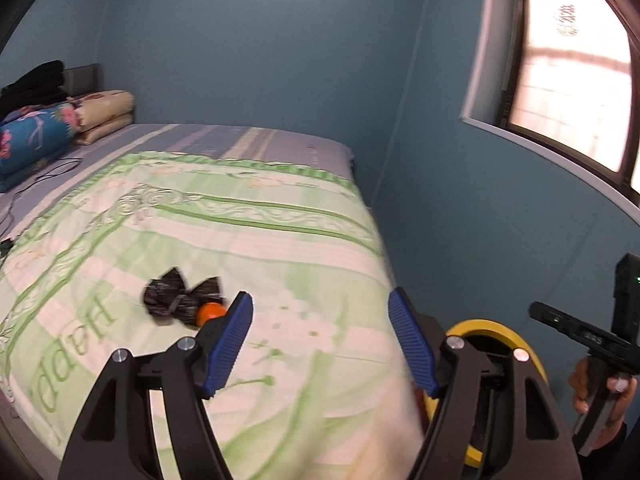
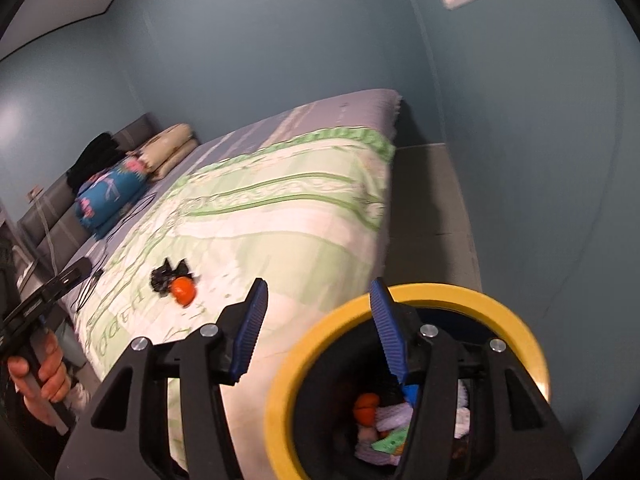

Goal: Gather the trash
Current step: 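Move both open tools back over the black bag and orange peel on the bed, then grasp the black plastic bag with the left tool while the right tool grasps the orange peel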

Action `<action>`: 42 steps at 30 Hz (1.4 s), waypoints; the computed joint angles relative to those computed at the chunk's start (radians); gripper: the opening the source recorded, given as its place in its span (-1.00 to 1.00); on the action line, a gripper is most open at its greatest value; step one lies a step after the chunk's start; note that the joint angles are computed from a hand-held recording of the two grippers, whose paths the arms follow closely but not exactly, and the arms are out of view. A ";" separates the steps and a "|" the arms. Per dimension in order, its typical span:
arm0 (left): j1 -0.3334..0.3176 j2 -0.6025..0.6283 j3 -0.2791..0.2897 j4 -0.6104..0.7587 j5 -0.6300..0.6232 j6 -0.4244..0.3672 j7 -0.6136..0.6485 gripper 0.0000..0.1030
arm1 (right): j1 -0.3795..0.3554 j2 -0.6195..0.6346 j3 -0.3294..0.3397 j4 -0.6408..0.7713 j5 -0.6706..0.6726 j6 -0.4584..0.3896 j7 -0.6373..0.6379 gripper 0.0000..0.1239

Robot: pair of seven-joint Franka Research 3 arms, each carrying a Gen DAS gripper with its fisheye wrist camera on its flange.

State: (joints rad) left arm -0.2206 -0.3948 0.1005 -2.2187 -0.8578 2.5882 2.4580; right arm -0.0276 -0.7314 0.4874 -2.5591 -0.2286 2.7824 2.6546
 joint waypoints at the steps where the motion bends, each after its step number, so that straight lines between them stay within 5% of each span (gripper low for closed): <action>1: 0.008 0.012 0.002 0.008 0.008 0.007 -0.006 0.30 | -0.003 0.028 0.008 0.019 -0.004 0.011 -0.004 -0.19; 10: 0.109 0.151 -0.007 0.091 0.066 0.028 -0.050 0.30 | -0.015 0.341 0.060 0.244 -0.132 0.076 -0.013 -0.19; 21: 0.269 0.407 -0.110 0.253 0.257 0.062 -0.192 0.30 | 0.117 0.703 -0.017 0.499 -0.235 0.051 -0.066 -0.19; 27: 0.325 0.567 -0.168 0.386 0.413 0.059 -0.304 0.30 | 0.202 0.857 -0.071 0.645 -0.191 -0.016 -0.169 -0.19; 35: 0.401 0.719 -0.251 0.561 0.499 -0.037 -0.359 0.30 | 0.304 1.020 -0.139 0.848 -0.123 -0.116 -0.315 -0.19; 42: 0.401 0.803 -0.273 0.659 0.590 -0.056 -0.403 0.30 | 0.399 1.148 -0.213 1.026 -0.077 -0.201 -0.414 -0.19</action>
